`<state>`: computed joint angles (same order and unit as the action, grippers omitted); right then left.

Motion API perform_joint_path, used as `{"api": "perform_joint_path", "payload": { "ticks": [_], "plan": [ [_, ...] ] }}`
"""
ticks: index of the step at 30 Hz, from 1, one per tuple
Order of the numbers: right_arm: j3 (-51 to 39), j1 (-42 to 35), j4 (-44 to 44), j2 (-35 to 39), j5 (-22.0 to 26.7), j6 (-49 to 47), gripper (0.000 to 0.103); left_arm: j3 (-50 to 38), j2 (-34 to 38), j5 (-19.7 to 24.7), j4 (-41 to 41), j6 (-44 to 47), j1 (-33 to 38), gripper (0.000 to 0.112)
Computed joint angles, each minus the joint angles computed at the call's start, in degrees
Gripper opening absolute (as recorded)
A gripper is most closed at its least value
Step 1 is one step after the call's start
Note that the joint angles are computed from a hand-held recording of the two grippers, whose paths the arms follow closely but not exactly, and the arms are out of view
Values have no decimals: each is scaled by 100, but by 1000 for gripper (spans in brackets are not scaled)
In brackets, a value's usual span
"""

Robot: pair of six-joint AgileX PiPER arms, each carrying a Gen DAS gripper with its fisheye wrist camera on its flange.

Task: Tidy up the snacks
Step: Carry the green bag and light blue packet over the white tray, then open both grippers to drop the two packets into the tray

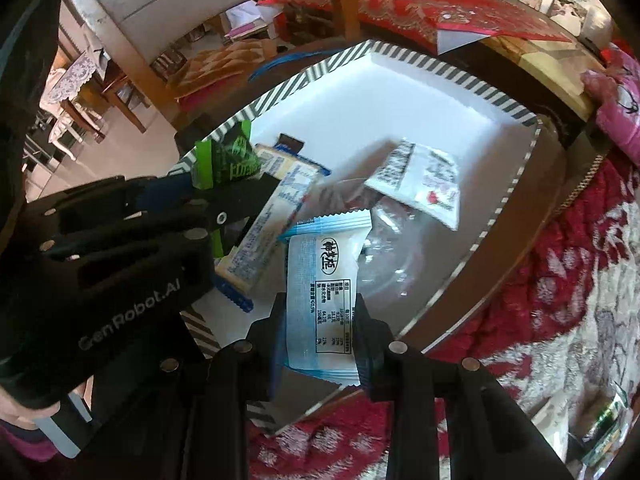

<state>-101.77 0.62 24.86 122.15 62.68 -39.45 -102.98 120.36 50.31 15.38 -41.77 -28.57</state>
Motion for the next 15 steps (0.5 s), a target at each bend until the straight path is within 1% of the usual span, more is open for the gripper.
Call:
{"api": "perform_joint_path", "payload": {
  "ticks": [2, 3, 4, 5, 7, 8, 10, 14, 15],
  "plan": [
    [22, 31, 39, 30, -20, -13, 33, -23, 21, 33, -28, 16, 16, 37],
    [26, 41, 89, 54, -7, -36, 33, -28, 25, 46, -11, -16, 14, 43],
    [32, 34, 149, 65, 10, -69, 36, -19, 19, 37, 17, -59, 11, 50],
    [91, 26, 211, 48, -15, -106, 39, 15, -6, -3, 38, -100, 12, 53],
    [210, -42, 392, -2, -53, -178, 61, 68, -54, -60, 101, -164, -1, 62],
    [240, -76, 457, -24, -35, -209, 63, 64, -67, -63, 138, -193, -16, 67],
    [376, -173, 593, -131, -54, -279, 67, 56, -87, -63, 183, -250, -49, 72],
    [690, -390, 794, -435, -141, -482, 69, -60, -87, 30, 278, -297, -171, 75],
    [817, -438, 750, -566, -232, -469, 73, -93, -85, 51, 301, -306, -204, 76]
  ]
}}
